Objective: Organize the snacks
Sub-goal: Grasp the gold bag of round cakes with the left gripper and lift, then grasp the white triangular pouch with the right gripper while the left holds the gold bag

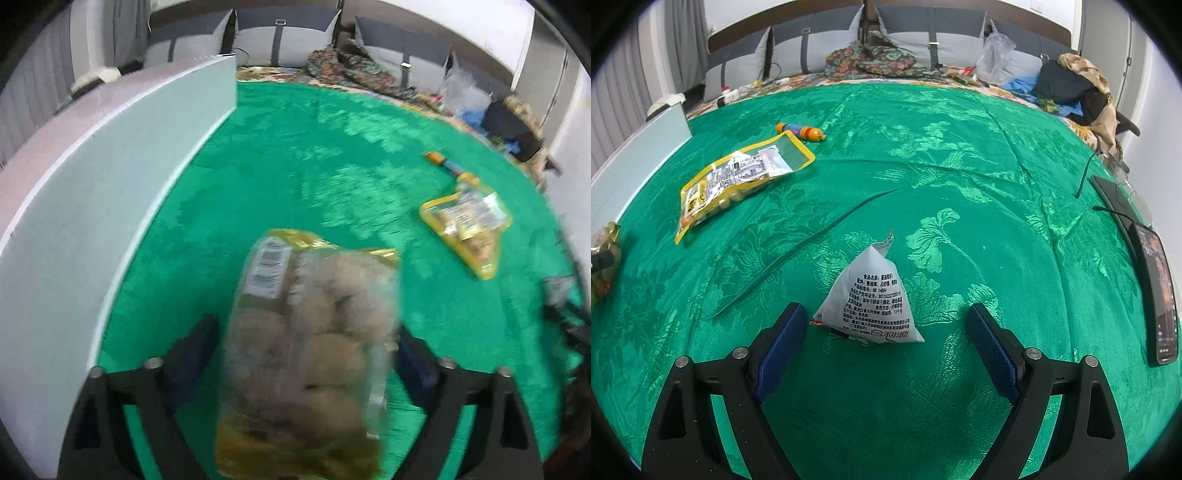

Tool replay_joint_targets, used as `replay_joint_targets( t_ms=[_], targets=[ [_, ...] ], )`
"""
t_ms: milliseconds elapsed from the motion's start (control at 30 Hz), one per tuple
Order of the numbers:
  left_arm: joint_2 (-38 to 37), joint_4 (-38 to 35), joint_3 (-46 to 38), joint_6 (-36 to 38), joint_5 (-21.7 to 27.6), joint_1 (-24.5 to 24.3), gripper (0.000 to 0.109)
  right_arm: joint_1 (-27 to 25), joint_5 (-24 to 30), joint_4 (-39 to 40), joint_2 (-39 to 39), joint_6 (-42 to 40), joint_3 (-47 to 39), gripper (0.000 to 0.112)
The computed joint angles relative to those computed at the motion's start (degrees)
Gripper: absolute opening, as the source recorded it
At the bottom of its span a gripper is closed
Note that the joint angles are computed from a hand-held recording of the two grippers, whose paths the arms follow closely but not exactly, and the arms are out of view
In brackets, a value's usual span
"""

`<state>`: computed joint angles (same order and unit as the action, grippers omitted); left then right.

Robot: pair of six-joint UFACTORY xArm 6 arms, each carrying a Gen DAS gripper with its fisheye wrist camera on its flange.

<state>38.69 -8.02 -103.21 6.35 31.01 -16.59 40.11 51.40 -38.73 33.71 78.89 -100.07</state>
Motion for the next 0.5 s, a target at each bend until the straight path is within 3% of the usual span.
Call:
replay_joint_targets(
  t_ms=[133,333,500],
  targets=[
    [1.76,5.55,-1.52,-2.09,0.96,-0.09,0.103,-0.11,-0.05,-0.09,-0.01,0.3,0.16,0.091],
    [1.01,4.6,1.75,-1.16,-4.59,0.02,0.103,-0.13,-0.07,-0.15,-0.12,0.53,0.34,0.091],
    [0.5,5.28,2.75,-1.79,-5.6,0.07,0.103,-0.13,-0.09,-0.16,-0.15,0.54,0.38,0.091]
  ],
)
